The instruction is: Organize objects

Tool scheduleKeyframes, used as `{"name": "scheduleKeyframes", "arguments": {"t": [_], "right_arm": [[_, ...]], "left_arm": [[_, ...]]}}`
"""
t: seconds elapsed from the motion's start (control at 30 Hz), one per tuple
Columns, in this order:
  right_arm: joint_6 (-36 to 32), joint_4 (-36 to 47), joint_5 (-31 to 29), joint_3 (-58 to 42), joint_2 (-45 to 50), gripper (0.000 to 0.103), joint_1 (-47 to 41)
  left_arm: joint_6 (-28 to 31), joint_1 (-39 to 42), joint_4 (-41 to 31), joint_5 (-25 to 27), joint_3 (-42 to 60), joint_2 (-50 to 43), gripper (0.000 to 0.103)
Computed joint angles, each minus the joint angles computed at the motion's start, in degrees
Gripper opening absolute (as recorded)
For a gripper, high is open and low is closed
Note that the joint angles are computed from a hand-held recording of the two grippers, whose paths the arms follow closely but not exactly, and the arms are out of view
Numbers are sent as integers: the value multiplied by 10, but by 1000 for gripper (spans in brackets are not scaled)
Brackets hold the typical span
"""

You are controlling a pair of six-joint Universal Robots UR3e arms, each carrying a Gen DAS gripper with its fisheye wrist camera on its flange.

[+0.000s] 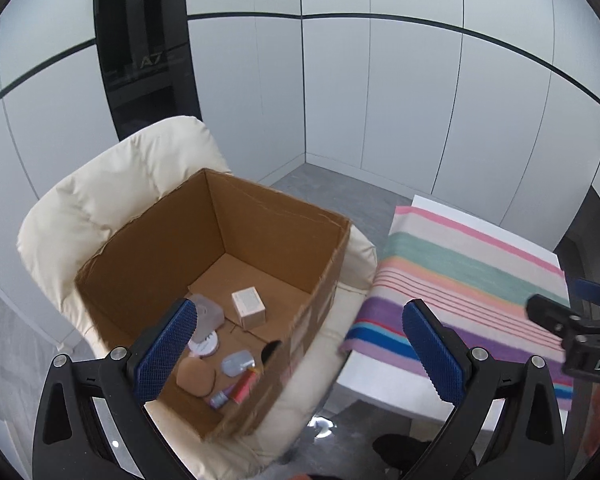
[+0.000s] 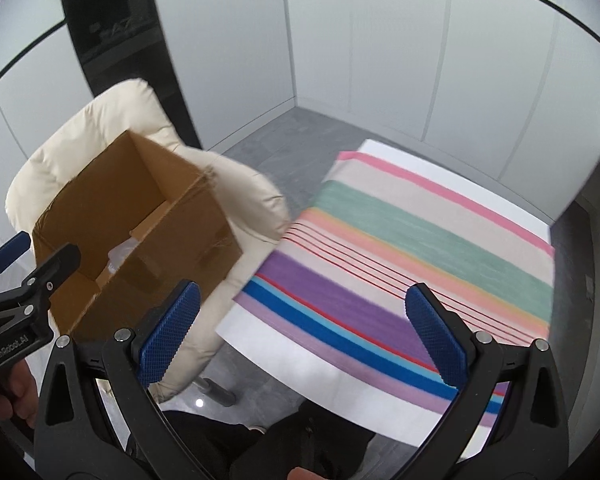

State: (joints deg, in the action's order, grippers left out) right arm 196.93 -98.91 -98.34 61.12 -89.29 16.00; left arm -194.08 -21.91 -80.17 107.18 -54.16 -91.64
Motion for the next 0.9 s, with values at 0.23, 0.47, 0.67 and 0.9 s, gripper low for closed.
{"name": "scheduleKeyframes", "arguments": {"t": [0.23,0.47,0.67,0.9], "right_arm": [[4,58,8,103,-151,103,-24],[35,97,-63,138,-221,103,52],[64,113,-95,154,-238,103,88],[76,117,-95,189,-270,103,76]], "left_arm": [[-79,-79,-67,37,-31,56,103],[-122,-181,-96,100,-35,70,103],[-135,-230,-70,136,-60,71,103],[-125,-242,-53,123,-46,38,103]]}}
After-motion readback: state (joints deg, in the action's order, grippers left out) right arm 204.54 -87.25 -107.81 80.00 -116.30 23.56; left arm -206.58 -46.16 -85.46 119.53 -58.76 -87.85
